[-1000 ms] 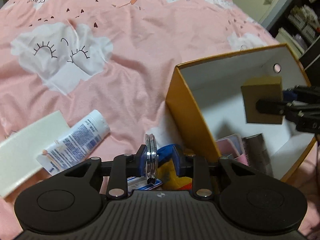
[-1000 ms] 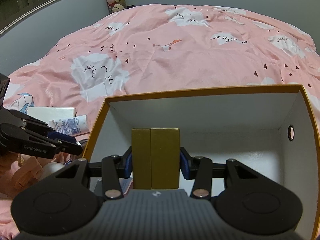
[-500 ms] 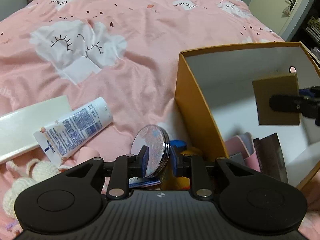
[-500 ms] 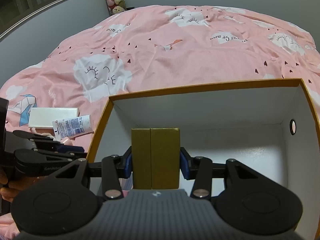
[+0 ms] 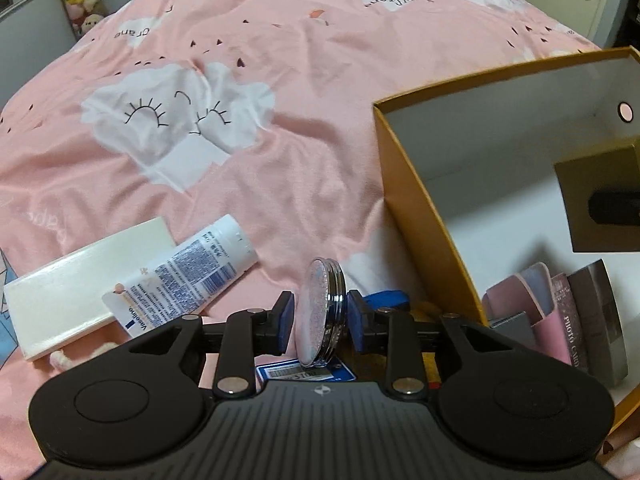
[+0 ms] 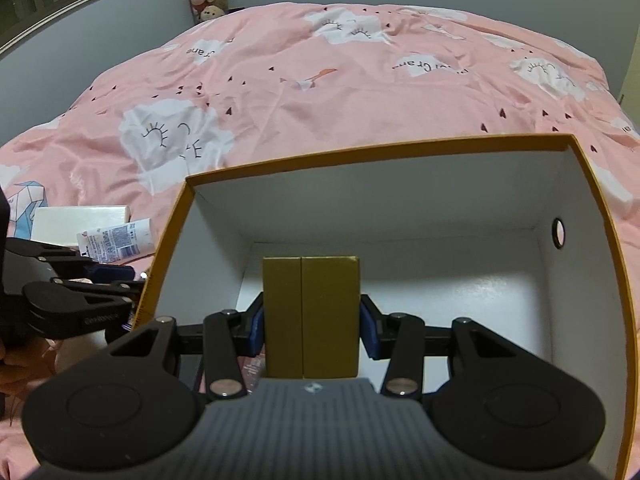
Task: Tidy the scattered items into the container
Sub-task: 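Lower the glitter compact into the orange box with the left tool while the right holds the gold box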
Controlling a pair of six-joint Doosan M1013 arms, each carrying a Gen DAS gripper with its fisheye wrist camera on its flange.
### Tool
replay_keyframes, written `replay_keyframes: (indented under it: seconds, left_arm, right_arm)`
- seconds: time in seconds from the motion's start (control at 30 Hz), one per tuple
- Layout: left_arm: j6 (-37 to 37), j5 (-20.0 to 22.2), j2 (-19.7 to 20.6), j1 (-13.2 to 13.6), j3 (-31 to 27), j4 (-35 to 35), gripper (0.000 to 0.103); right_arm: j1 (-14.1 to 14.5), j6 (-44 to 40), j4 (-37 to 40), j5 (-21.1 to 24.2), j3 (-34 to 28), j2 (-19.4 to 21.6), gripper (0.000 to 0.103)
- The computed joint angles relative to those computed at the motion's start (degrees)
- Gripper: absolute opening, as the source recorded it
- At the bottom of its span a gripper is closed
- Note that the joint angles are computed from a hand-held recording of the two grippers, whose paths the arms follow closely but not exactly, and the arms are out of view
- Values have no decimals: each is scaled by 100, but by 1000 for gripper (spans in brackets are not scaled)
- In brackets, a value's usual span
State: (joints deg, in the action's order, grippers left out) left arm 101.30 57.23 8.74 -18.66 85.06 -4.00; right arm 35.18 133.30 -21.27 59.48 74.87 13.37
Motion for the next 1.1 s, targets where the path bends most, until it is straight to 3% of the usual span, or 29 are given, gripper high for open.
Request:
replay_keyframes:
  seconds: [0.17, 0.23, 0.47, 0.77, 0.97, 1.1]
  left_arm:
    - [-204, 129, 81, -24, -48, 269, 19]
    - [-202, 209, 126, 58, -61, 39, 16]
    - [-219, -1, 9, 209, -25, -367, 15]
    - [201, 53, -301, 462, -266, -1949, 15]
    - [929, 706, -313, 460, -463, -3347, 15]
    - [1021, 1106, -179, 265, -615, -3618, 15]
  right_arm:
    - [-7, 72, -17, 54, 26, -9, 48]
    - [-1, 138, -60, 121, 40, -18, 48]
    - [40, 468, -317, 346, 155, -113, 48]
    - [89, 631, -420, 369, 308, -329, 48]
    - [104, 690, -485, 374, 390, -474, 48]
    - [100, 638, -508, 379, 432, -563, 48]
